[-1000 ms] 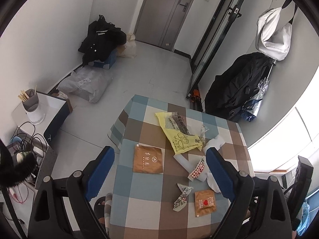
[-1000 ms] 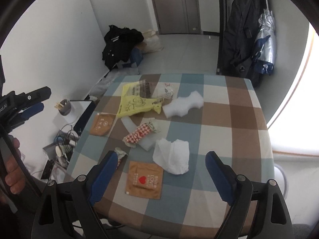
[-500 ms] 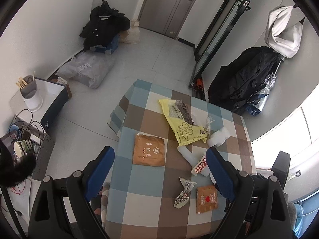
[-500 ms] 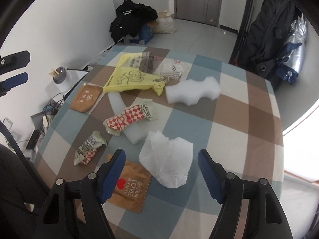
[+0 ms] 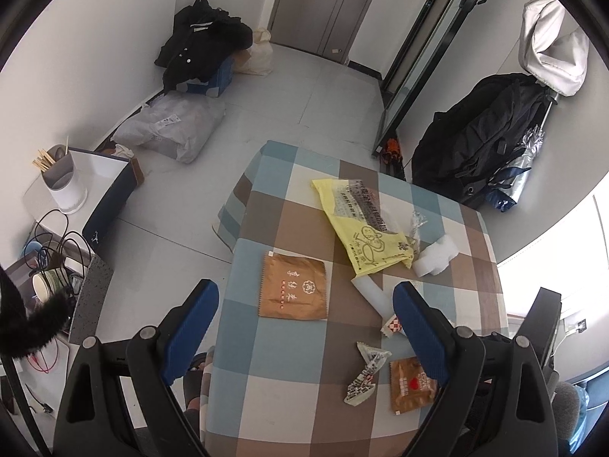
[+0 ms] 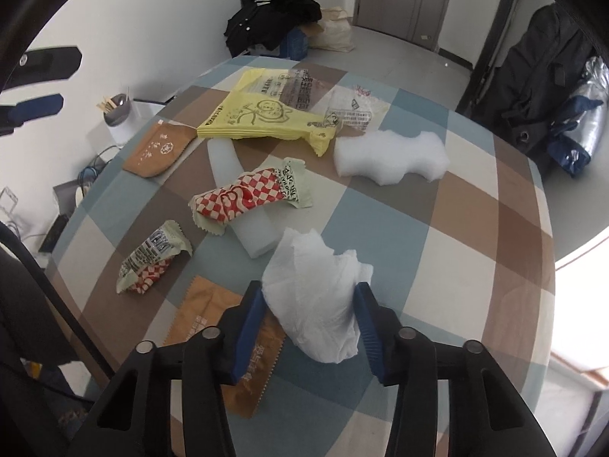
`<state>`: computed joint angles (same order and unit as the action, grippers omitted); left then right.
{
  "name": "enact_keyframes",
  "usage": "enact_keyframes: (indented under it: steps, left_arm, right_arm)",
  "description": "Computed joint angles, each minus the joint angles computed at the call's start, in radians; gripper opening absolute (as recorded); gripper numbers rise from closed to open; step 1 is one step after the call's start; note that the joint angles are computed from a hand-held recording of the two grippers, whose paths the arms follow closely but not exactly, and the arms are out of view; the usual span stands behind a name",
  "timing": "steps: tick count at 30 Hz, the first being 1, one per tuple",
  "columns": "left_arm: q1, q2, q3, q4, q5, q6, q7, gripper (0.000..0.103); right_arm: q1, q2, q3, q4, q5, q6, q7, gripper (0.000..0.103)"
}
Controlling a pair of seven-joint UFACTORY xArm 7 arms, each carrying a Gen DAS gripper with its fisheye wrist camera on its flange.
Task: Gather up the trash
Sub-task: 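Grasp a white tissue with the right gripper while the left gripper grasps the brown paper bag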
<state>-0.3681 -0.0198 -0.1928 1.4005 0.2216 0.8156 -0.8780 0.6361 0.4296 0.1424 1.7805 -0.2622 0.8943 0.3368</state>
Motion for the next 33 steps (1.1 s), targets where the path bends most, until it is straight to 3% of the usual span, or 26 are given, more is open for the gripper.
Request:
enact_keyframes:
  steps: [3,9,20,24,26,31,33]
  left_arm:
    - [0.002,0.006,0.002,0.005,0.014,0.018,0.003,0.091]
    - [0.006,0.035,0.012,0.025,-0.002,0.066,0.029,0.091]
    - [0.0,0.127,0.025,0.123,-0.096,0.187,0.199,0.091]
    - [0.01,0.213,0.022,0.236,-0.222,0.272,0.336,0.091]
    - [-0.01,0.274,0.032,0.324,-0.184,0.338,0.349,0.091]
    - [-0.039,0.35,0.052,0.406,-0.164,0.397,0.34,0.09]
    - [-0.054,0.359,0.058,0.416,-0.143,0.422,0.332,0.084]
  right_arm:
    - [-0.008,-0.005,0.001,-0.006,0.01,-0.005,-0.001,0.02]
    - [-0.029,-0.015,0.012,-0.015,0.057,-0.021,-0.015,0.01]
    - [-0.07,-0.093,0.02,-0.105,0.088,-0.107,-0.008,0.009]
    - [-0.093,-0.132,0.021,-0.153,0.1,-0.162,-0.004,0.009]
    - [-0.104,-0.154,0.024,-0.177,0.111,-0.181,-0.003,0.009]
    - [-0.121,-0.182,0.031,-0.206,0.121,-0.199,-0.006,0.009]
    - [-0.126,-0.188,0.033,-0.214,0.122,-0.207,-0.011,0.009]
